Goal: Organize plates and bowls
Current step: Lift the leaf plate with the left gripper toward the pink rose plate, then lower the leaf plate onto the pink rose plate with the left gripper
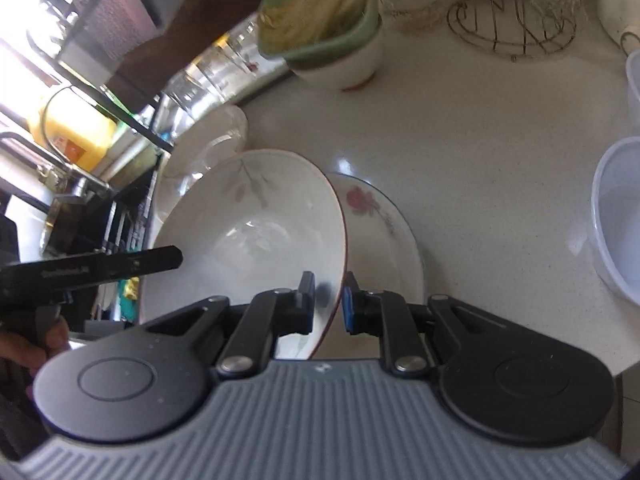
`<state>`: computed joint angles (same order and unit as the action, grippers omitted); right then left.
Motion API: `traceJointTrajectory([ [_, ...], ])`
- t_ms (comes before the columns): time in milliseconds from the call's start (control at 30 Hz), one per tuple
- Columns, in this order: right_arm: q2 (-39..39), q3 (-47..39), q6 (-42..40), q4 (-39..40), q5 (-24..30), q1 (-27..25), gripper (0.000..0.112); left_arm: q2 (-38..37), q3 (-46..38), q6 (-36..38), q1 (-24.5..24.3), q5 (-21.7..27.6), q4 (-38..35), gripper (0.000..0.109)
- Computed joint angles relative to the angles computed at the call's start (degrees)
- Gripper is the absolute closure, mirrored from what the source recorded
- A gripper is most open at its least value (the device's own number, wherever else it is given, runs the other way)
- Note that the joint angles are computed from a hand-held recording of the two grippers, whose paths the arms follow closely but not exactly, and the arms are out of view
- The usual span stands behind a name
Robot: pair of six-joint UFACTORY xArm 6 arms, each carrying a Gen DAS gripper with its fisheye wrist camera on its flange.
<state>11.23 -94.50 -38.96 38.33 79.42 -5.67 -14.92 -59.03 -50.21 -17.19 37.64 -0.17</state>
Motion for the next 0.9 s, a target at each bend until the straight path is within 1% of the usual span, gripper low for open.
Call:
traceJointTrajectory([
  [33,0.3,0.0,-0.3,-0.3,0.0,0.1,0.095,0.5,-0.1,0.0,0.2,0.1,-0.7,0.085],
  [133,0.4,0.1,-1.6,-0.7,0.5,0.4,0.095,2.3,-1.5,-1.7,-0.4,2.1,3.4,0.085],
  [267,0.6,0.7,-2.5,-1.6,-0.3,0.9,0.095,3.5,-1.8,-3.3,-0.4,3.0,4.0,0.085],
  [400,1.0,0.9,-3.2,-1.8,-1.2,1.1,0.095,5.0,-3.9,-3.4,-1.0,5.9,5.1,0.085],
  [533,1.5,0.9,-3.3,-2.2,-1.4,1.2,0.095,5.9,-5.2,-3.5,-1.0,7.6,4.7,0.085],
  [733,1.6,1.4,-4.1,-1.3,-2.5,0.9,0.094,8.3,-9.4,-3.4,-2.3,12.6,7.3,0.085],
  [800,1.5,1.5,-4.4,-1.4,-2.8,1.0,0.095,8.7,-10.0,-3.8,-2.5,13.3,8.2,0.085],
  [900,0.5,2.7,-4.9,-1.6,-4.6,1.3,0.095,9.0,-10.3,-4.8,-2.6,13.5,8.8,0.085],
])
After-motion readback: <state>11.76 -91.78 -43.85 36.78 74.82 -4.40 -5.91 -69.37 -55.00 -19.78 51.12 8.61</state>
